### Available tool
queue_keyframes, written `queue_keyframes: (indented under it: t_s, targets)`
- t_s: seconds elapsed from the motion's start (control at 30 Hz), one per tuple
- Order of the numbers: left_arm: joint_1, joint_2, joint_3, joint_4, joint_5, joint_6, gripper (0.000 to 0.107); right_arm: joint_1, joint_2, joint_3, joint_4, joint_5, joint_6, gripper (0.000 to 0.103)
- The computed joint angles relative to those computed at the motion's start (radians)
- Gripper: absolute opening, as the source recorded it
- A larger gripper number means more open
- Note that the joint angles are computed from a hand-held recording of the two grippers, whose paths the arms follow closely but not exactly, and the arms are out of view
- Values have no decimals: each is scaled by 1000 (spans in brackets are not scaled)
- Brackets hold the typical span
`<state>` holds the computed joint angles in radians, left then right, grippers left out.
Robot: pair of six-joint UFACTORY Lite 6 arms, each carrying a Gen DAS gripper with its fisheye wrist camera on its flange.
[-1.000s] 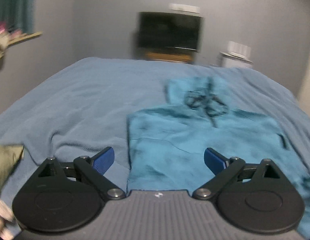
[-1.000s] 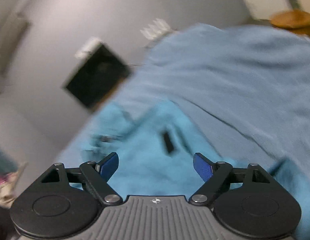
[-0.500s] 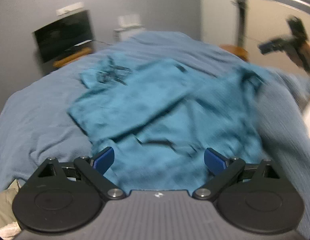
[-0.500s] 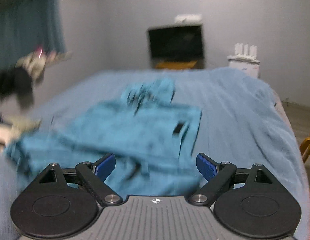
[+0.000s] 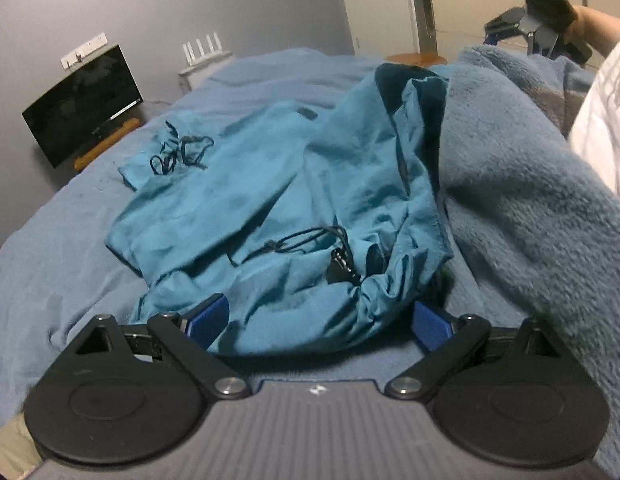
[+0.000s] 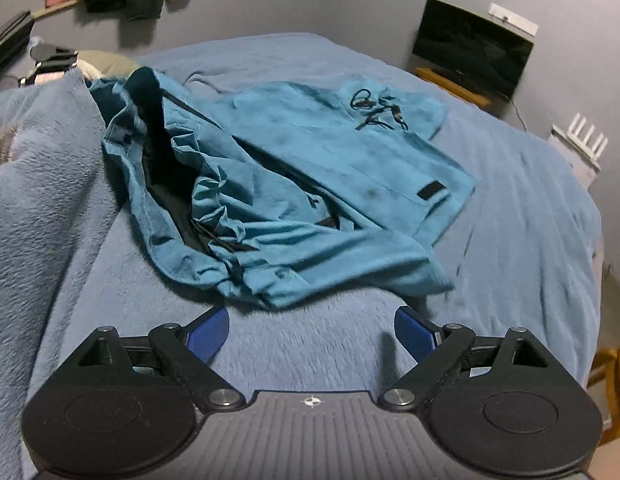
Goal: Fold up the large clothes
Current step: 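Grasp the jacket hem with both grippers and lift it toward the collar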
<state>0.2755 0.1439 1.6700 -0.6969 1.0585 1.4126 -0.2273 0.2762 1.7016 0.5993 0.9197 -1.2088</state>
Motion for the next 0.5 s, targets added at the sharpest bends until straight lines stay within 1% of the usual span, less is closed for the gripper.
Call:
queue_keyframes:
  t_s: [0.07,0.17,0.27,0.3,0.33,0.37,0.4,0.43,0.47,0.5]
  targets:
    - [-15,-6,-21,-8,-21,34,97,32,9,3,-25,-18,-3,92]
    - [-55,-2,-31,2,-49,48,97,81,11,-13,-62,-80,-37,99]
    - [-72,45,12,-14,-53,74,96,116,43,16,-80,-96,-75,100]
    - [-72,58,24,-26,-49,83,92,125,58,35,-84,-90,-84,100]
    - [-71,89,59,-31,-29,82,83,130,78,58,-79,-79,-104,97]
    - [-71,136,119,-27,9,57,77,133,100,84,-72,-61,-125,94]
    - [-74,184,181,-24,38,24,67,129,138,138,-60,-13,-144,81]
    - [-71,226,239,-28,66,-10,54,126,182,206,-59,42,-135,73]
    - [-67,271,303,-37,97,-39,48,123,230,280,-63,90,-107,72]
    - [-65,310,362,-42,112,-72,45,117,283,364,-58,136,-79,67]
